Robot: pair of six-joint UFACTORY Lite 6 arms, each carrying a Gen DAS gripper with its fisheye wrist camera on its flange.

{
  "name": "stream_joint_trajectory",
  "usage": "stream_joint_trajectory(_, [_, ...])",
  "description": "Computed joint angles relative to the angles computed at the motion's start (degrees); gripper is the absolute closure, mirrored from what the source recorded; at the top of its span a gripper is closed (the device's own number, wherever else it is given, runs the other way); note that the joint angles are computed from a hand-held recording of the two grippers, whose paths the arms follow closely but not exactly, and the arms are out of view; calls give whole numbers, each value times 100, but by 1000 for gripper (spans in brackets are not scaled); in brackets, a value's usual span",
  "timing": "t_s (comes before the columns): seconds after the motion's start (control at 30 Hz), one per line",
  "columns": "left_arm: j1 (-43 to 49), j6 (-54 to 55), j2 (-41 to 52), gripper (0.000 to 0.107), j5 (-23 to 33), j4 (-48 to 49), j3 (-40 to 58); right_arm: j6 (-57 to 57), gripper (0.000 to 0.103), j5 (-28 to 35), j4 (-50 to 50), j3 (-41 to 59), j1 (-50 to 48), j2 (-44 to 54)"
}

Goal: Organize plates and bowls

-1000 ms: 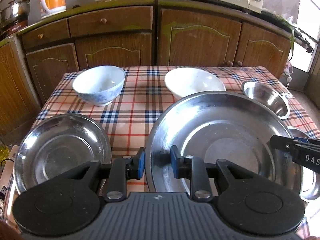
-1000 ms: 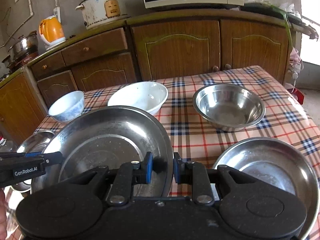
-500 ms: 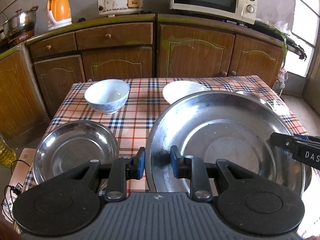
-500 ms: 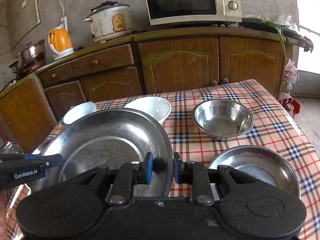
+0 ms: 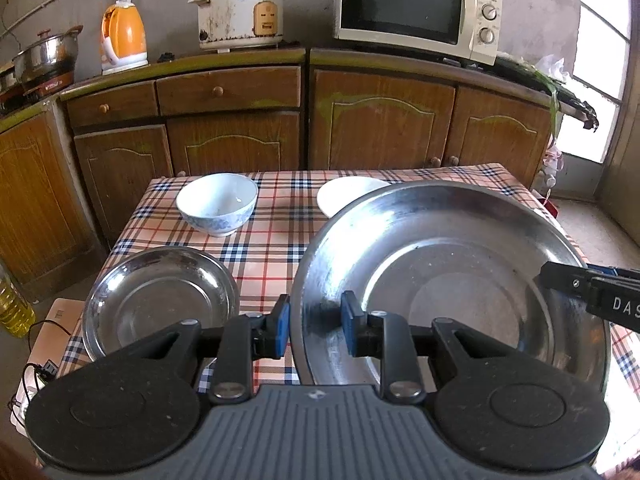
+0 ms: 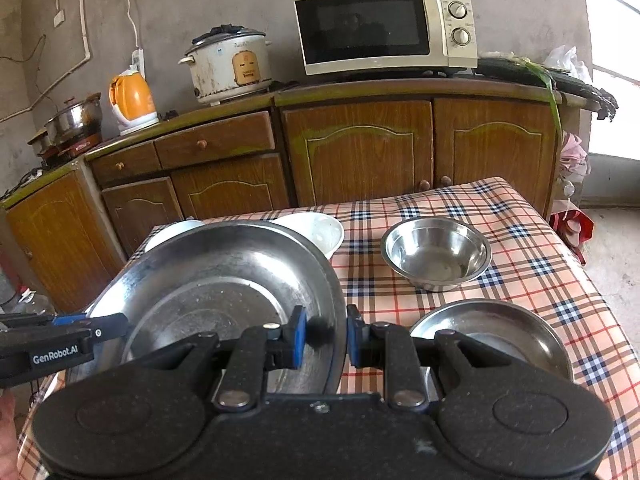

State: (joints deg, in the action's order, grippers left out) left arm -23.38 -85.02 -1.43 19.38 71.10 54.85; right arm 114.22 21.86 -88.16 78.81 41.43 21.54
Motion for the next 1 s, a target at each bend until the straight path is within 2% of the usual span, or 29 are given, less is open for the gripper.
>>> stream_joint_trajectory(0.4, [-298,19,-561,80,276,-166,-393,307,76,150,-131,-648,208,-690])
stream_joint_trajectory(1.0, [-504,61,-1154,80,523,-313,-840,479,76,447,-145,-1169,623,-1166])
